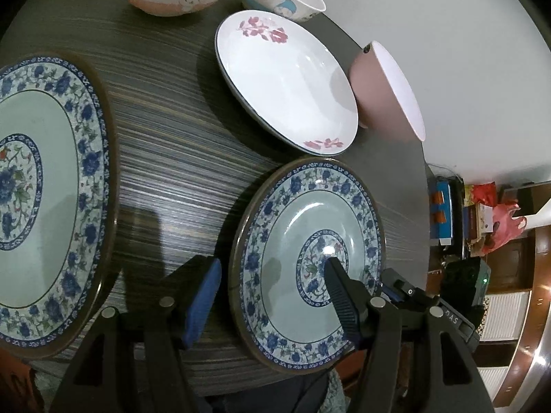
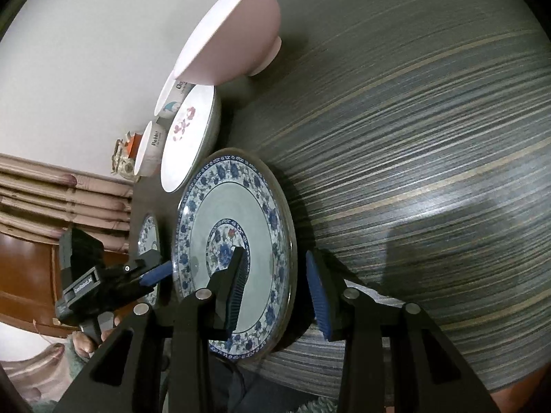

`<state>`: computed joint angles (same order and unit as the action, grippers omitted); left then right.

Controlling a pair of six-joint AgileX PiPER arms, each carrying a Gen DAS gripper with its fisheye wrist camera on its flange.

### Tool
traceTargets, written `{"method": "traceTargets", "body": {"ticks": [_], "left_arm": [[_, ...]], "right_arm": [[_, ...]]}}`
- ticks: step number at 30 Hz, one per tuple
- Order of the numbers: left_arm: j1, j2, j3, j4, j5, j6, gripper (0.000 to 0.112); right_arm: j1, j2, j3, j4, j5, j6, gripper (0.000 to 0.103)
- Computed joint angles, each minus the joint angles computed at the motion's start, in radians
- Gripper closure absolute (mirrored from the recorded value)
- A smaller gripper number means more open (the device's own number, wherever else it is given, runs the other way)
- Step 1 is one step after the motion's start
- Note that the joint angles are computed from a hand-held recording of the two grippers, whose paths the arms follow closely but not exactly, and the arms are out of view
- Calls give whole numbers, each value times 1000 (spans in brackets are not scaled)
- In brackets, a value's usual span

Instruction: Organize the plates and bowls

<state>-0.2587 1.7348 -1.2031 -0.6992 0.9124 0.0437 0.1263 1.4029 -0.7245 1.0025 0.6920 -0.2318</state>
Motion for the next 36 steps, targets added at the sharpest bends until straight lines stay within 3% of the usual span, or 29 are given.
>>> {"method": "traceTargets", "body": {"ticks": [6,17,20,36], "left_arm": [[-1,15,-5,1,2,-4,49],[-31,29,-23,46,-13,-30,51],[-48,29,-27,71,-20,-35,61],[-84,3,-9,204,-48,-103,83]], "right_arm": [[3,10,0,17,-4,-13,70],[3,26,3,38,-8,-32,83],[-3,30,4,35,-6,-27,88],[60,7,-12,-100,-43,94,91]]}}
